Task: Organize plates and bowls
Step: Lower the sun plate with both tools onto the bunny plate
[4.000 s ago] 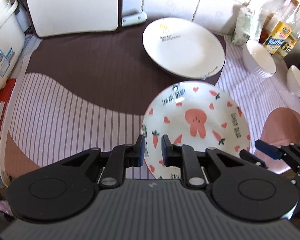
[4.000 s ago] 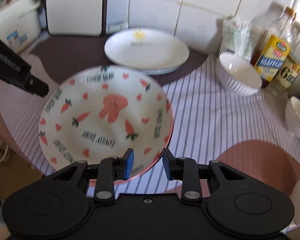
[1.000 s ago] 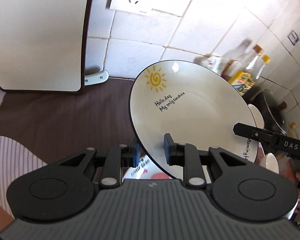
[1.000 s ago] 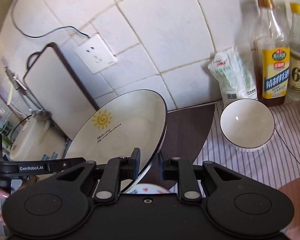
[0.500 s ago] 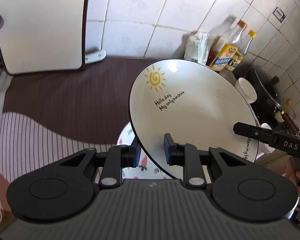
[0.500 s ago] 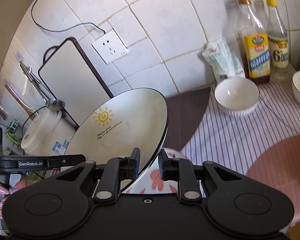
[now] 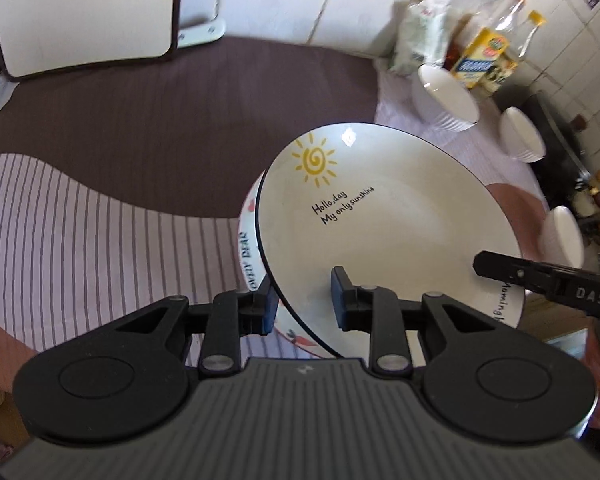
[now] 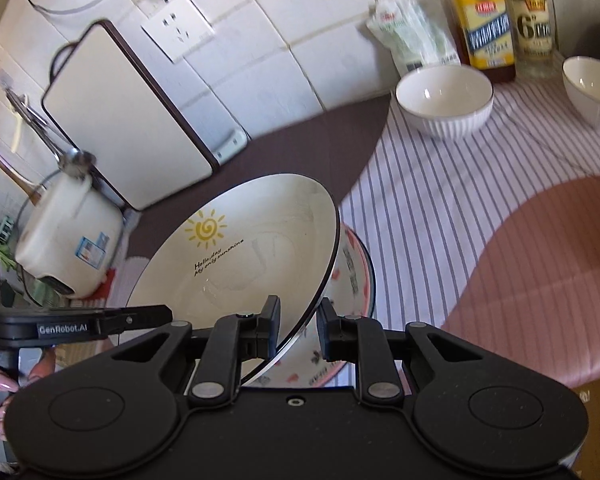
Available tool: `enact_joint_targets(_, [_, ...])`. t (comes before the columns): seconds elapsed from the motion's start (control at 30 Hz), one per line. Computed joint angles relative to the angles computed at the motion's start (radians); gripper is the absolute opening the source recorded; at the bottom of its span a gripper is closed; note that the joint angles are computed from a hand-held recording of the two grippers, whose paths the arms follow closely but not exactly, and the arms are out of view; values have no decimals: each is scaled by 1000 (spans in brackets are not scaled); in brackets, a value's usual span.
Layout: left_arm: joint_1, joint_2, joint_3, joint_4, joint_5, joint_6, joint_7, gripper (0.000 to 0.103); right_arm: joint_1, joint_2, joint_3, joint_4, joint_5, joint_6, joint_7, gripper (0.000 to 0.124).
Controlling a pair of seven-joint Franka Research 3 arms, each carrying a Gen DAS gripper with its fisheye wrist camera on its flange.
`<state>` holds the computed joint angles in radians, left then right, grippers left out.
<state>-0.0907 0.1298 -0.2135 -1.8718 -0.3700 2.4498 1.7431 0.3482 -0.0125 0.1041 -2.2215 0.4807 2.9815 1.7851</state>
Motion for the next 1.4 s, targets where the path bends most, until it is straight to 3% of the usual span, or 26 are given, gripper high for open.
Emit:
enact_joint_targets(0.37, [4,57,-4,28,84,-9,-44,26,-7,79,2,58,25,-66,1,24])
enact_joint_targets(0.6, [2,71,-9,34,122,-3,-80,27,-4,101,-9,85,-66,-108,57,24])
enact_joint_targets(0.67, [0,79,-6,51,136,-36,-110,27,-5,103,-10,94,-84,-126,69,24])
enact_joint_targets(0.73, [-5,93,-4,77,167,-85,-134,27,4,102,-24,108,-178,-163,127,24])
enact_joint_targets(0.9, [-21,98,-6,77,221,-95,-176,25,42,114,-59,178,-551,-285,341,28])
enact_joint_targets(0.97, [-27,95,-6,68,243,-82,-191,25,48,123,-59,204,-632,-330,380,30])
enact_joint_targets(1.2, [-20,80,-6,51,237,-76,-211,22,47,127,-49,204,-722,-350,420,34])
enact_joint_targets(1.4, [-42,62,3,38,339,-61,-235,23,77,133,-57,187,-890,-336,532,38])
